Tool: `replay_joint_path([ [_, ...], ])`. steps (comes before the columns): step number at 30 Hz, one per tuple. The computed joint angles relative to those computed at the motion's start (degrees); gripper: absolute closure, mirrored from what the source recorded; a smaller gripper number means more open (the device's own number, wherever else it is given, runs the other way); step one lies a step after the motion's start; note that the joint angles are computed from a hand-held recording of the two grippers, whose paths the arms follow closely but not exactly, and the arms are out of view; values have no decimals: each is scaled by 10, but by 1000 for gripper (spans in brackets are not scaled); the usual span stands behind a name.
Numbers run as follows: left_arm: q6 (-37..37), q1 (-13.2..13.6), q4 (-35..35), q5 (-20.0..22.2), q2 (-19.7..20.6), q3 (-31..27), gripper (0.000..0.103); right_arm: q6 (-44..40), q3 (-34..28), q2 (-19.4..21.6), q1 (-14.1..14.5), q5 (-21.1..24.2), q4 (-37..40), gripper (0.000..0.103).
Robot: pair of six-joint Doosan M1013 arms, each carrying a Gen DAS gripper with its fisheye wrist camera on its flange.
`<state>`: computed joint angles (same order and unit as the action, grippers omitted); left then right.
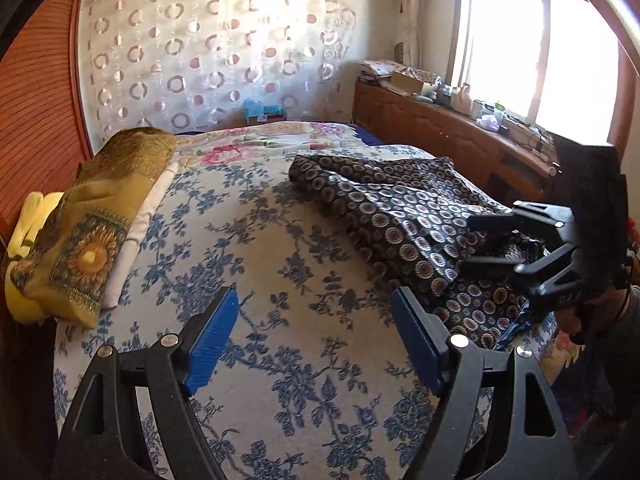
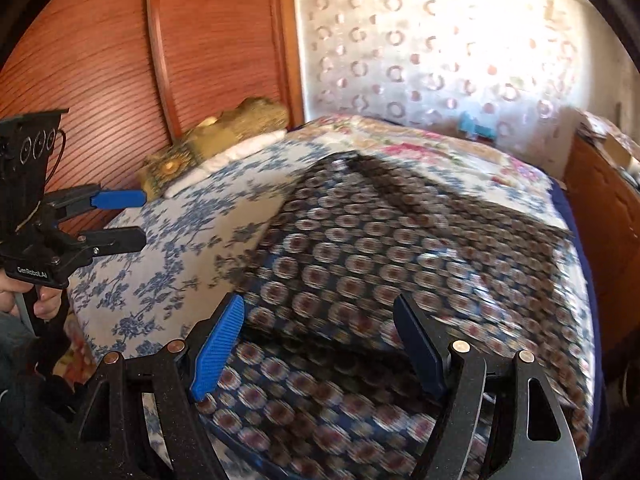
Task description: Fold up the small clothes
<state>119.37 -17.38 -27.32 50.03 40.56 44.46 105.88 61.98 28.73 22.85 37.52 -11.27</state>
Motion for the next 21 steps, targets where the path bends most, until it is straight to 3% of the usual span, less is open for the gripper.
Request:
replay_joint_path([
  [4, -4, 2, 0, 1, 1, 0, 24, -66, -52, 35, -7, 45, 72, 24],
  [9, -4, 4, -5, 5, 4, -1, 24, -66, -135, 87, -3, 117, 41, 27],
  [12, -2, 4, -6, 6, 3, 0, 24, -58, -161, 104, -4, 136, 18, 55],
  [13, -1, 4, -7, 5, 3, 2, 24, -46, -159, 103, -5, 127, 4, 77],
  [15, 1, 4, -11, 5, 3, 2, 24, -14, -149, 95, -10, 105, -14, 91],
  [16, 2, 4, -11, 4, 2, 4, 24, -11, -146, 91, -16, 94, -4, 96],
  [21, 4, 3, -15, 7, 3, 5, 24, 27, -158, 87, -34, 89, -52, 98],
])
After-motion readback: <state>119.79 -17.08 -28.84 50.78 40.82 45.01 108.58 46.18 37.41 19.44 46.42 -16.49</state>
